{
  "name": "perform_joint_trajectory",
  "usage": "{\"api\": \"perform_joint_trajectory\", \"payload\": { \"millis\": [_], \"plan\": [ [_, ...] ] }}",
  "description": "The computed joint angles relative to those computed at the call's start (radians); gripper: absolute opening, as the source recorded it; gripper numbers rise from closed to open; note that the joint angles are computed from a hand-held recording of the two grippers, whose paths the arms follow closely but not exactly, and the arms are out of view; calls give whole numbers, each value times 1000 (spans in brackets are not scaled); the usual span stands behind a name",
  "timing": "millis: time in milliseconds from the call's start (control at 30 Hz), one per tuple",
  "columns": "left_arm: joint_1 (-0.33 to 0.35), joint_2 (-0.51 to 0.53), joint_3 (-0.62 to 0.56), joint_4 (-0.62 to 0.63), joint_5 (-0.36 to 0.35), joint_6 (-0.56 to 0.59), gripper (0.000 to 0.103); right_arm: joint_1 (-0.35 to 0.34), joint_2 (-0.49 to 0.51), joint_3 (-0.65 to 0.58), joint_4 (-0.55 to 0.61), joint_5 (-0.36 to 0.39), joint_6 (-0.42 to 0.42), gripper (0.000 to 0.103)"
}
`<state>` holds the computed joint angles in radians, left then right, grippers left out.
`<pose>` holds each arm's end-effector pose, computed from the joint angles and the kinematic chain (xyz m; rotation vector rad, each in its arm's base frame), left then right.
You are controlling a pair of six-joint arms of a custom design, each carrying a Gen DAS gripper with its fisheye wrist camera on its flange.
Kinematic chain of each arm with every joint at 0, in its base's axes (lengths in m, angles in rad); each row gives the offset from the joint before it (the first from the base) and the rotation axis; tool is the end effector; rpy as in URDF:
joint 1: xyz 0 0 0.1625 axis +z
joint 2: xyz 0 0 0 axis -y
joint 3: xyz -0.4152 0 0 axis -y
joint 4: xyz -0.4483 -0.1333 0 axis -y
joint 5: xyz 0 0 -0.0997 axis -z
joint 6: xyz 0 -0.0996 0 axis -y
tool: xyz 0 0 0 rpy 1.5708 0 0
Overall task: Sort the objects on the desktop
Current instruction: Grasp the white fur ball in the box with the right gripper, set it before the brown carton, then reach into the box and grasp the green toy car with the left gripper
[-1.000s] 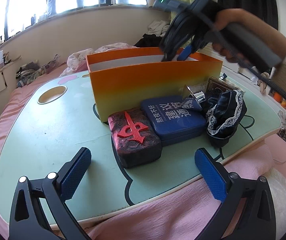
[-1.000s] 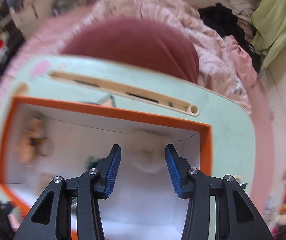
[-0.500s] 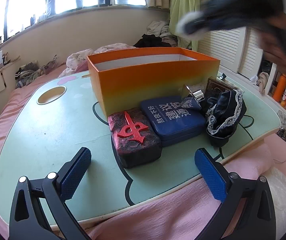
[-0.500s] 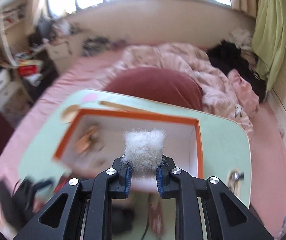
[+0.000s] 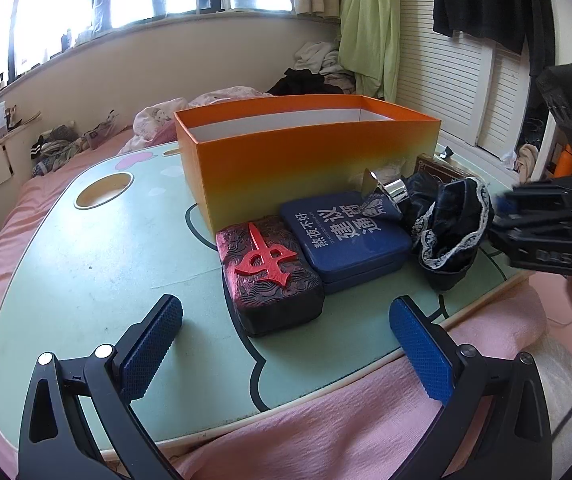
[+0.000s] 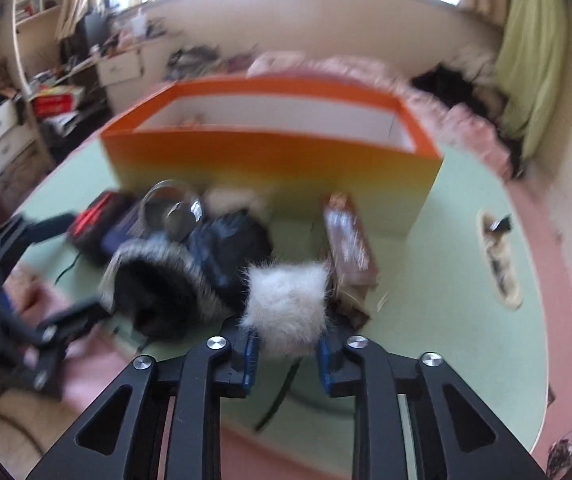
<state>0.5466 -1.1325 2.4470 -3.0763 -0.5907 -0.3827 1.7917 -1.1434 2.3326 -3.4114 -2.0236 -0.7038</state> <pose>-0.2280 -0.3916 0.0693 0.6211 2.2468 -0.9734 0.1911 -0.4415 0.1135 0.9313 -2.3002 0.6751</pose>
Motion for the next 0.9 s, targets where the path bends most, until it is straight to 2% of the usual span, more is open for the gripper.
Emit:
{"api": "perform_joint_trajectory", "payload": {
  "millis": [67,133,200,267,367,400,467,767,900],
  "plan": [
    [-1,-1,1,1,1,0,103,-7,-1,18,-45,34,3,35],
    [-3,-1,2,2,1,-3,103,-14,-17,51,-93,70,-4,51],
    [-3,-1,2,3,2,-3,103,-18,-20,88,-183,95,-23,77],
    [-3,-2,1,4,2,-4,103,-17,-11,112,-267,94,-41,88],
    [-3,-3,3,2,1,-3,103,-36,5,118,-263,73,-13,88],
    [-2,-3,2,3,1,-3,103,-49,18,113,-249,69,-5,93],
    [-3,-3,2,8,3,-5,103,-66,37,112,-283,100,-21,96],
    [-19,-7,8,31,16,-40,103,-77,63,111,-309,104,-35,98],
    [-28,-67,21,91,-2,-84,103,-80,69,112,-316,107,-36,99]
  ]
}}
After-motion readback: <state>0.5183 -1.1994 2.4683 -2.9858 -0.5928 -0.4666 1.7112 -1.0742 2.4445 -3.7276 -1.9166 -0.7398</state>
